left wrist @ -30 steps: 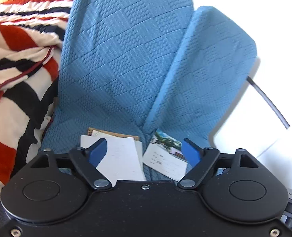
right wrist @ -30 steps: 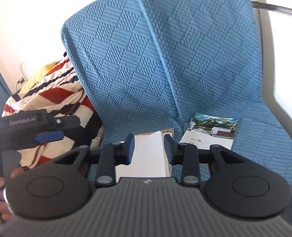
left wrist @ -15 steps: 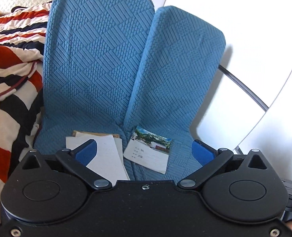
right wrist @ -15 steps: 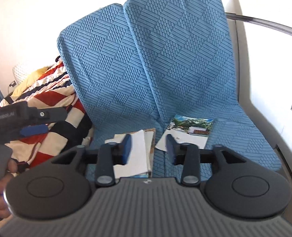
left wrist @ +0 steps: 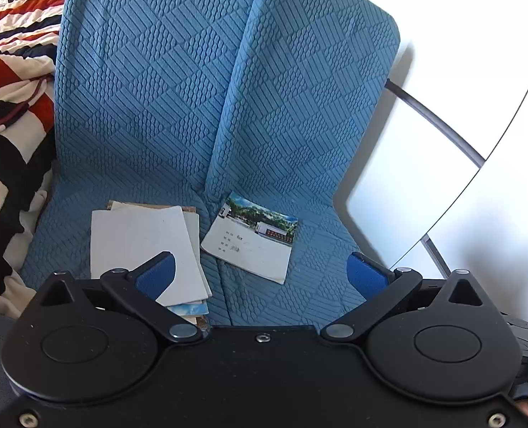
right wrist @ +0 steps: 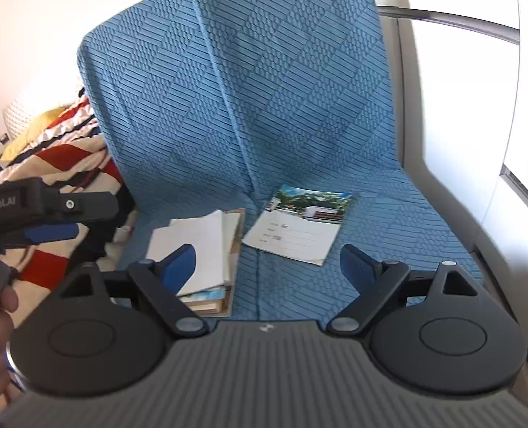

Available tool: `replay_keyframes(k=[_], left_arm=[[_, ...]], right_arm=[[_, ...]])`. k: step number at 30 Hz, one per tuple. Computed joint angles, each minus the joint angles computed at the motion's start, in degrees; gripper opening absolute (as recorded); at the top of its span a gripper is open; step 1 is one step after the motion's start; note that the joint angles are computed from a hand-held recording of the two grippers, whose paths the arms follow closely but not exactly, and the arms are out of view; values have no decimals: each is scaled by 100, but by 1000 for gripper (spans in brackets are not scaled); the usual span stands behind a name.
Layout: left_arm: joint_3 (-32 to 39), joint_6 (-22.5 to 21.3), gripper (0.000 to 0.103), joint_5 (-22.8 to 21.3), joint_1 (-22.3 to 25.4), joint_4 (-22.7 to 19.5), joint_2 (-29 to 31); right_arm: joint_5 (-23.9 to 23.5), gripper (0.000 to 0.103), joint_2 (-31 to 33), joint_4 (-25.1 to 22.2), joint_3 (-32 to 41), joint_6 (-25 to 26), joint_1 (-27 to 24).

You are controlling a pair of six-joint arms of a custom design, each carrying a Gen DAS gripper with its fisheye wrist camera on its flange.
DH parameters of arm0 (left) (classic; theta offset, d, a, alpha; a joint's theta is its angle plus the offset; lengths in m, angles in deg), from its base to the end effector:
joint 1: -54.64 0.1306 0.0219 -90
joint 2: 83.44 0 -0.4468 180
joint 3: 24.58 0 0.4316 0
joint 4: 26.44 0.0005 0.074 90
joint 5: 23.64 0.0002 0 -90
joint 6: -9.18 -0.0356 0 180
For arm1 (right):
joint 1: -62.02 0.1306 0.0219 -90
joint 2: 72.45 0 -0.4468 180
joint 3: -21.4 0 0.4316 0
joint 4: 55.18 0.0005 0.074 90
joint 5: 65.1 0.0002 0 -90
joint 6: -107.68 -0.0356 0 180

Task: Organize objects
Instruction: 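Raise both open tools away from the stack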

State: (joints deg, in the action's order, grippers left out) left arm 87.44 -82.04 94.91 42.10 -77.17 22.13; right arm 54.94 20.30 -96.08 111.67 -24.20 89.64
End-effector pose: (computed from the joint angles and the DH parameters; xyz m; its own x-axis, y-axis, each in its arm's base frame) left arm 0.6267 -0.1573 0.5358 -0.6702 0.1682 -0.7229 0.5391 0.7797 -0.3184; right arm 0.4963 0.2390 0.4861 -0.5058 0.3876 -0.7707 0.3475 0.9092 0.2292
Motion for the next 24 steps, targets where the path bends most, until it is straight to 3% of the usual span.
replay_keyframes(k=[24], left_arm=[[-457, 261, 102, -214, -277, 566, 29]], right_arm=[[-113, 89, -187, 444, -661, -96, -188]])
